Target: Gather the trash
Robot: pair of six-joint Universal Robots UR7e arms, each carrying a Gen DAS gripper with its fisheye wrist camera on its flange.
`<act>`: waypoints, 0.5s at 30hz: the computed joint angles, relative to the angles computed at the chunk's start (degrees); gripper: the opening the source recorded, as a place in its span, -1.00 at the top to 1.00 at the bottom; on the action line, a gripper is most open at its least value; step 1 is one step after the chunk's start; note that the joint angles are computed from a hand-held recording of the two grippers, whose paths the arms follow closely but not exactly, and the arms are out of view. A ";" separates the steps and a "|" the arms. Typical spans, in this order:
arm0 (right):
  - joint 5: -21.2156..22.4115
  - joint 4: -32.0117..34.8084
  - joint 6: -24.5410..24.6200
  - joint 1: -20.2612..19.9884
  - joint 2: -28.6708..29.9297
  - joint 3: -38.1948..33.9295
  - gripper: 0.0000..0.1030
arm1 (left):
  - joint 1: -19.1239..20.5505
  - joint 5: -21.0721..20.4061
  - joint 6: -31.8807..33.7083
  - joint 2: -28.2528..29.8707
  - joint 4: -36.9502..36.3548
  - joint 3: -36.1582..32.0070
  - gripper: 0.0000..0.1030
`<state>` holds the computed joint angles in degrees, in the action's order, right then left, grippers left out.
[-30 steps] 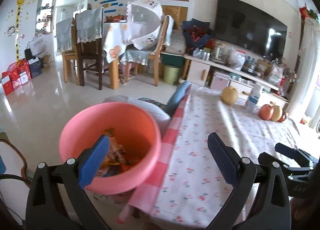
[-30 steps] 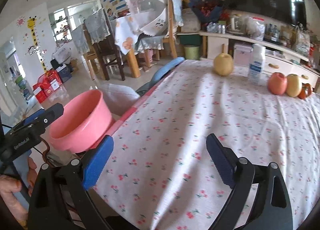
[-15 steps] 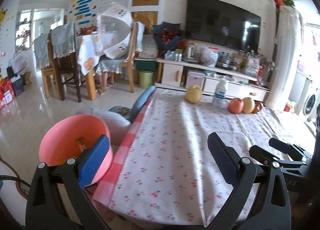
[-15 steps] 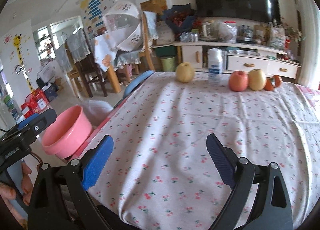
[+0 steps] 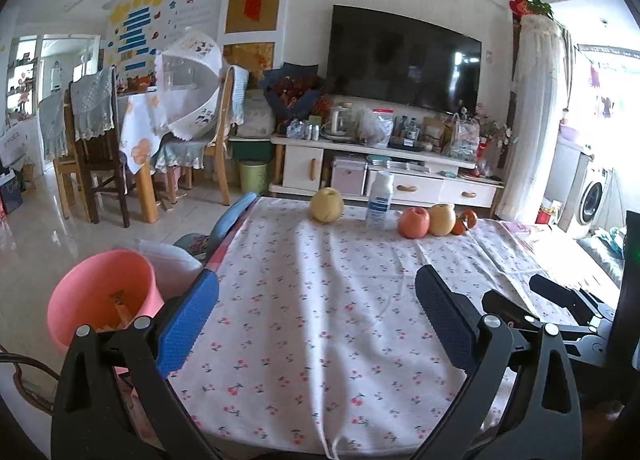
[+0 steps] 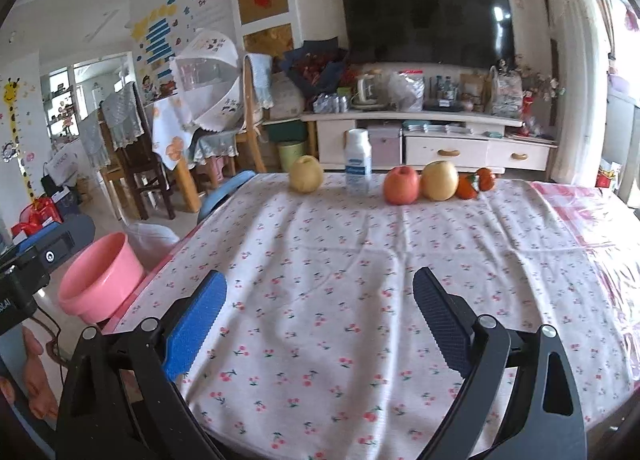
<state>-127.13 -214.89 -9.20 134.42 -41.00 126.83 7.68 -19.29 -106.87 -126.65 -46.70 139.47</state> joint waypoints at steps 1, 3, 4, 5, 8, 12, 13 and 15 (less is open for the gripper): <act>-0.02 -0.37 0.09 -0.03 -0.47 0.48 -0.81 | -0.04 -0.18 0.71 1.02 -1.10 -0.01 -0.92; -0.75 -1.13 -0.01 0.18 -1.40 1.26 -0.81 | -0.27 -0.39 2.99 2.79 -3.77 0.03 -0.92; -1.19 -1.69 -0.16 0.33 -1.98 1.76 -0.81 | -0.57 -0.51 3.52 3.44 -4.59 0.09 -0.92; -1.37 -2.14 -0.22 0.39 -2.39 2.13 -0.81 | -1.05 -0.68 3.86 4.23 -5.25 0.11 -0.92; -2.43 -3.38 -0.46 0.82 -3.86 3.37 -0.81 | -1.89 -1.34 4.49 7.03 -7.30 -0.14 -0.92; -4.37 -5.24 -1.14 1.59 -5.57 4.94 -0.83 | -2.88 -1.64 7.43 9.62 -12.35 0.35 -0.92; -4.68 -5.56 -1.20 1.70 -5.91 5.29 -0.83 | -3.07 -1.86 7.21 10.58 -12.65 0.23 -0.92; -5.60 -6.61 -1.55 2.05 -6.74 6.20 -0.83 | -3.76 -1.77 9.14 11.41 -15.09 0.62 -0.92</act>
<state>-132.73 -221.49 -10.75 136.47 -47.74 133.04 3.91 -21.06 -97.73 -115.24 -61.79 140.09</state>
